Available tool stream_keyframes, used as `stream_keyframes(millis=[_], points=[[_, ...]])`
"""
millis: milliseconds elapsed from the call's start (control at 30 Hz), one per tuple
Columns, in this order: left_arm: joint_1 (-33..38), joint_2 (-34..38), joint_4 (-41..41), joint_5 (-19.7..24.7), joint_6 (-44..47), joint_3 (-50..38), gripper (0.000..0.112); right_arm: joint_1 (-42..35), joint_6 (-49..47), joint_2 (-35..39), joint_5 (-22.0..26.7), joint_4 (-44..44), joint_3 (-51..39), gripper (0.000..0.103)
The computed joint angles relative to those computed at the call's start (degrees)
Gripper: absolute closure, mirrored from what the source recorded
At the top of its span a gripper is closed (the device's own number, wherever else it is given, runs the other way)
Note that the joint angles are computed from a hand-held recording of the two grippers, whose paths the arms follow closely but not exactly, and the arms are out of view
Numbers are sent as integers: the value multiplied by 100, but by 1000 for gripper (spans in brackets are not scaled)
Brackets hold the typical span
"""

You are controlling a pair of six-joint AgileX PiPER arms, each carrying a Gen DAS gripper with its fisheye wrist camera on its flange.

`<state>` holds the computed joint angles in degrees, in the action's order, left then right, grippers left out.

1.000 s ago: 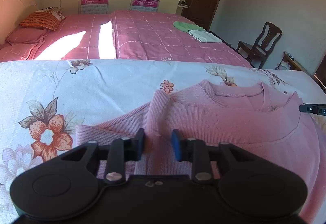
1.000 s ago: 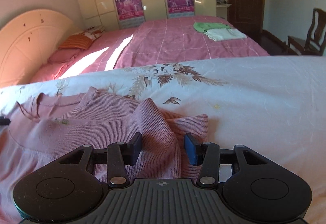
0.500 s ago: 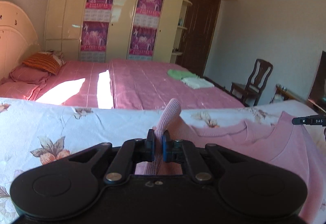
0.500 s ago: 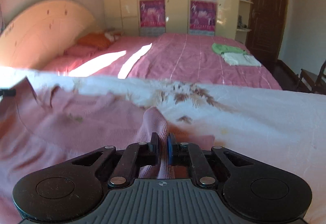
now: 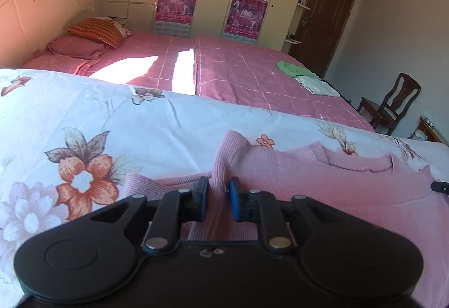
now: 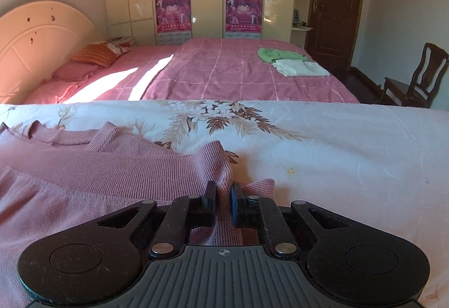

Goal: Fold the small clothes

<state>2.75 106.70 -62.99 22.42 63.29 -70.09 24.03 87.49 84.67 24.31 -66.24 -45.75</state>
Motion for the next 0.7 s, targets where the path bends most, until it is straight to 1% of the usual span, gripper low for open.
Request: stream_keyframes(millis=[33, 67, 100, 133, 167, 200, 233, 300, 333, 400, 433, 467, 500, 533, 567, 600, 633, 667, 700], points=[[-34, -207, -255, -294, 237, 257, 67, 52, 283, -156, 69, -158, 94, 89], [-21, -493, -739, -462, 703, 554, 59, 186, 795, -389, 250, -485, 237, 84], [34, -827, -1311, -401, 1276, 846, 54, 323, 1132, -751, 313, -763, 464, 80], [124, -1017, -1701, -110, 1794, 1023, 54, 391, 1240, -1020, 224, -878, 634, 80], [206, -1094, -1861, 326, 2083, 1109, 54, 432, 1118, -1174, 167, -772, 727, 80], [163, -1161, -1793, 533, 2145, 1159, 55, 545, 789, -1344, 196, -496, 791, 80], [-62, -1215, -1561, 511, 2147, 1169, 55, 627, 680, -1399, 192, -402, 845, 80], [-550, -1180, -1511, 107, 2443, 1185, 55, 739, 612, -1326, 227, -281, 852, 80], [-686, -1098, -1485, 29, 2472, 1122, 56, 783, 669, -1236, 273, -319, 809, 80], [-903, -879, -1298, -92, 2091, 923, 58, 839, 871, -970, 449, -395, 603, 80], [-966, -752, -1236, -133, 1871, 814, 61, 776, 860, -872, 426, -324, 497, 80], [-1032, -702, -1176, -239, 1720, 754, 61, 693, 793, -765, 419, -196, 375, 80], [-1086, -664, -1205, -317, 1733, 718, 61, 561, 648, -673, 316, -37, 252, 80], [-1153, -642, -1103, -458, 1682, 692, 59, 412, 447, -611, 98, 114, 171, 80], [-1233, -593, -772, -620, 1401, 604, 59, 283, 53, -523, -90, 432, 52, 80], [-1368, -539, -211, -969, 899, 533, 58, 183, -519, -413, -226, 864, -86, 80], [-1456, -443, 362, -1350, 400, 462, 58, 168, -1022, -255, -175, 1250, -274, 76], [-1459, -369, 934, -1502, -137, 392, 58, 195, -1296, -61, -54, 1439, -446, 69], [-1426, -336, 1278, -1585, -496, 361, 58, 226, -1341, 60, 0, 1418, -529, 50]])
